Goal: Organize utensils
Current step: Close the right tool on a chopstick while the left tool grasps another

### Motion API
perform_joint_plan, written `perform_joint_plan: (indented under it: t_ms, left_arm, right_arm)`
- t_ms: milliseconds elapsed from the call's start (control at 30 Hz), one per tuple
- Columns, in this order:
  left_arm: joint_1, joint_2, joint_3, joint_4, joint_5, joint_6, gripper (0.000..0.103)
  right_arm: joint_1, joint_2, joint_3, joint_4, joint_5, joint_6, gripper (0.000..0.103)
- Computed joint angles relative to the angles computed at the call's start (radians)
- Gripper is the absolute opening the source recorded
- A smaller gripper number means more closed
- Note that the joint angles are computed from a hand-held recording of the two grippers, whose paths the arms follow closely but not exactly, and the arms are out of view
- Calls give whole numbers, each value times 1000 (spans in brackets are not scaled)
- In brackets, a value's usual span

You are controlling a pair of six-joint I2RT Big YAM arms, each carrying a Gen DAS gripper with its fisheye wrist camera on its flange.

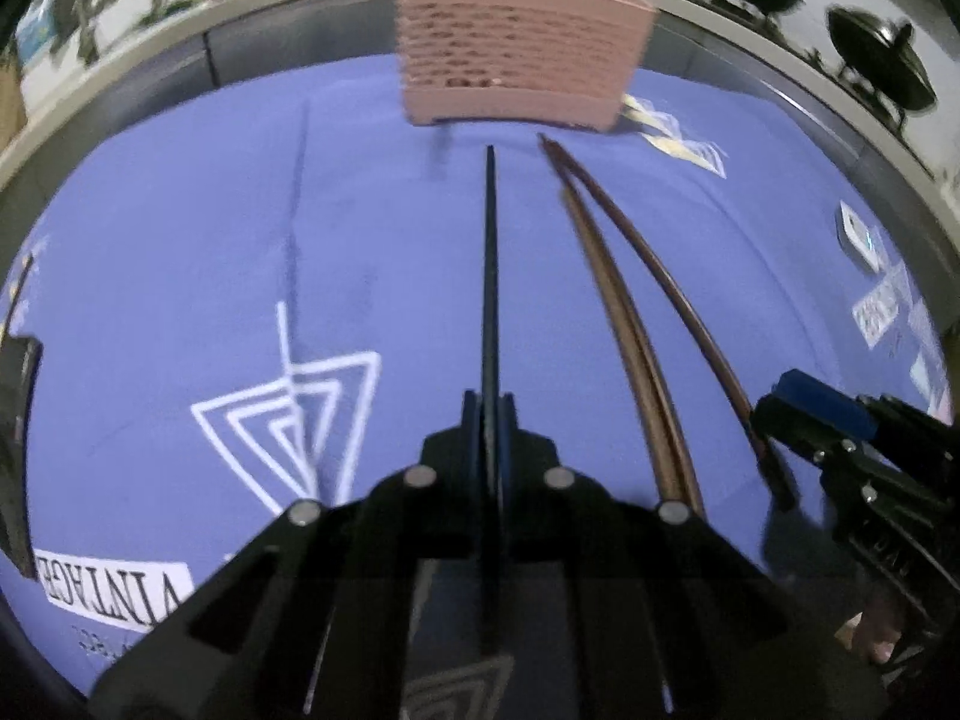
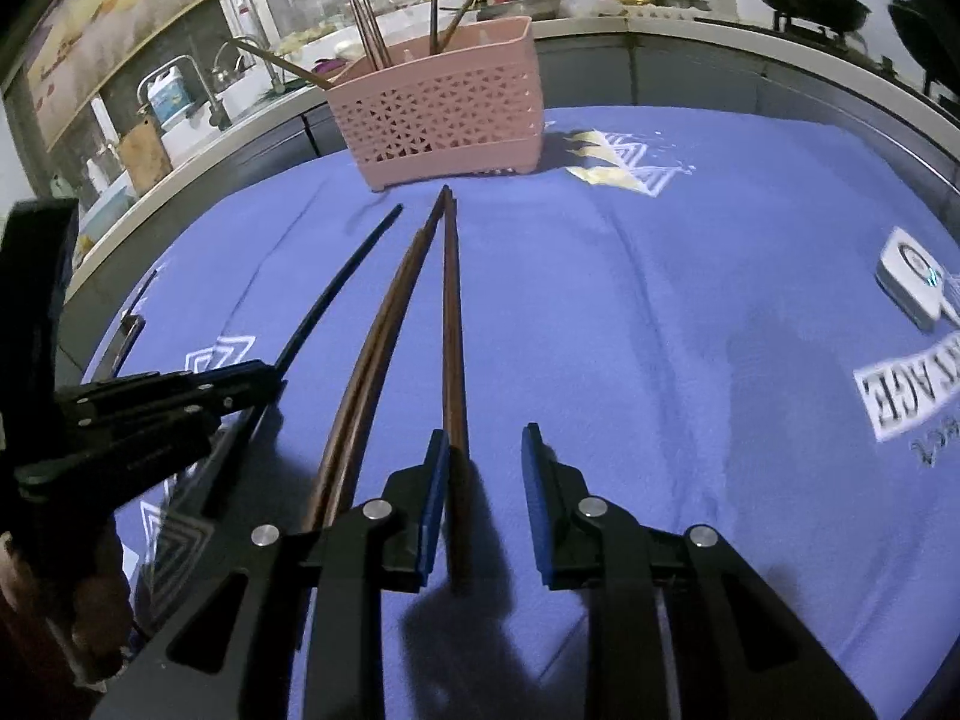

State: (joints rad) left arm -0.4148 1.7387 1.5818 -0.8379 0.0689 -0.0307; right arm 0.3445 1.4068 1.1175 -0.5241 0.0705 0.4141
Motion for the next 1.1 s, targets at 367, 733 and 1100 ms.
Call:
perform_joint_plan:
  t_ms: [367, 733, 1100]
  left_arm:
    - [-17, 199, 303, -111, -80, 70, 20]
    - [-34, 361, 565, -202, -54, 98, 4]
    - [26, 45, 280, 53, 229, 43, 4]
  right_arm:
    - [-63, 331, 482, -324, -93, -222, 26]
    - [-105, 434, 622, -356, -224, -216, 5]
    - [-108, 158, 390, -74, -409, -135, 5]
